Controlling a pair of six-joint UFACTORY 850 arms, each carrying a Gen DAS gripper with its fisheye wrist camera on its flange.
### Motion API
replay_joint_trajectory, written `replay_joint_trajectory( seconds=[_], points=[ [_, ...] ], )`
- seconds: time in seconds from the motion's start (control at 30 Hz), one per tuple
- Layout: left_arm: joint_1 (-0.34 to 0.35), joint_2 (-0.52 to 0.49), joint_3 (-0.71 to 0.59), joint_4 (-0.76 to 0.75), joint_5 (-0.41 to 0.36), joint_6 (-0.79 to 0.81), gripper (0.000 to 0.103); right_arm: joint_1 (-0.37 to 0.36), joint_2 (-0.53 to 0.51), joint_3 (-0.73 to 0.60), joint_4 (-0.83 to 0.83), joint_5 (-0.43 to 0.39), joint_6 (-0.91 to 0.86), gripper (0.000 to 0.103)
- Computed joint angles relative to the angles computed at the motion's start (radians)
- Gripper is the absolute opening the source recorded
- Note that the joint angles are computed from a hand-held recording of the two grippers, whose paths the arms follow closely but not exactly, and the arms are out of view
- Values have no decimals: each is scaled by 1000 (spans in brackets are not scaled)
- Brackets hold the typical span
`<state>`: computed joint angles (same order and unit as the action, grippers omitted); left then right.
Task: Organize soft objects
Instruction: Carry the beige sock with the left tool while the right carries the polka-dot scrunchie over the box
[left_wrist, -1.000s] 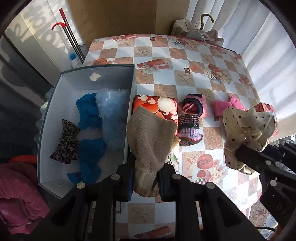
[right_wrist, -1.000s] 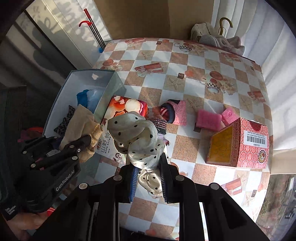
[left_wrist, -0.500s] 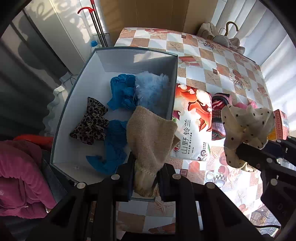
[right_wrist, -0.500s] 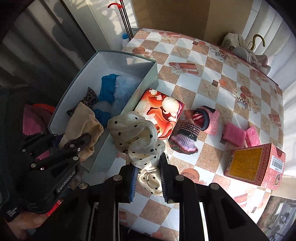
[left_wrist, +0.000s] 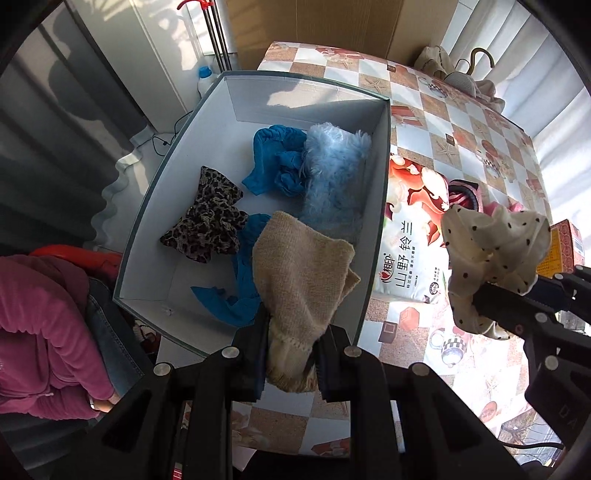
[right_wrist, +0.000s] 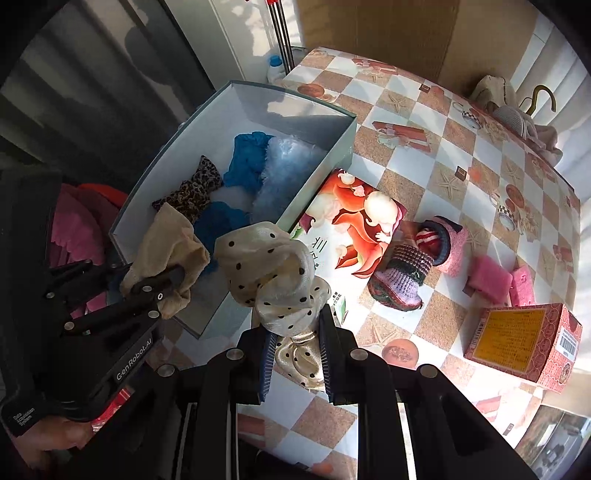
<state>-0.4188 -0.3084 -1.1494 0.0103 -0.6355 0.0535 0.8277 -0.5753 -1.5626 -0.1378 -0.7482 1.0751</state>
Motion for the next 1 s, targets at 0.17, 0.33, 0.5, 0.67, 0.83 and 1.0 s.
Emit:
replay_joint_trajectory(
  seconds=[0.17, 0.33, 0.5, 0.67, 0.83, 1.0],
  points=[
    [13, 4, 7, -6, -3, -4, 23, 11, -26, -40, 3, -13, -48, 23],
    [22, 3, 7, -14, -3, 4, 23, 16, -41, -63, 1, -19, -70, 23],
    [41, 2, 4, -34, -1, 8, 23, 17, -56, -93, -20, -36, -76, 23],
    [59, -3, 2, -50, -2, 10, 23, 15, -78, -135, -48, -58, -90, 23],
    [72, -8, 0, -60, -1, 11, 23, 9, -103, -178, -47, -78, -106, 23],
    [82, -15, -4, -78, -2, 23, 23, 11, -132, -227, -52, -103, -128, 23]
  ],
)
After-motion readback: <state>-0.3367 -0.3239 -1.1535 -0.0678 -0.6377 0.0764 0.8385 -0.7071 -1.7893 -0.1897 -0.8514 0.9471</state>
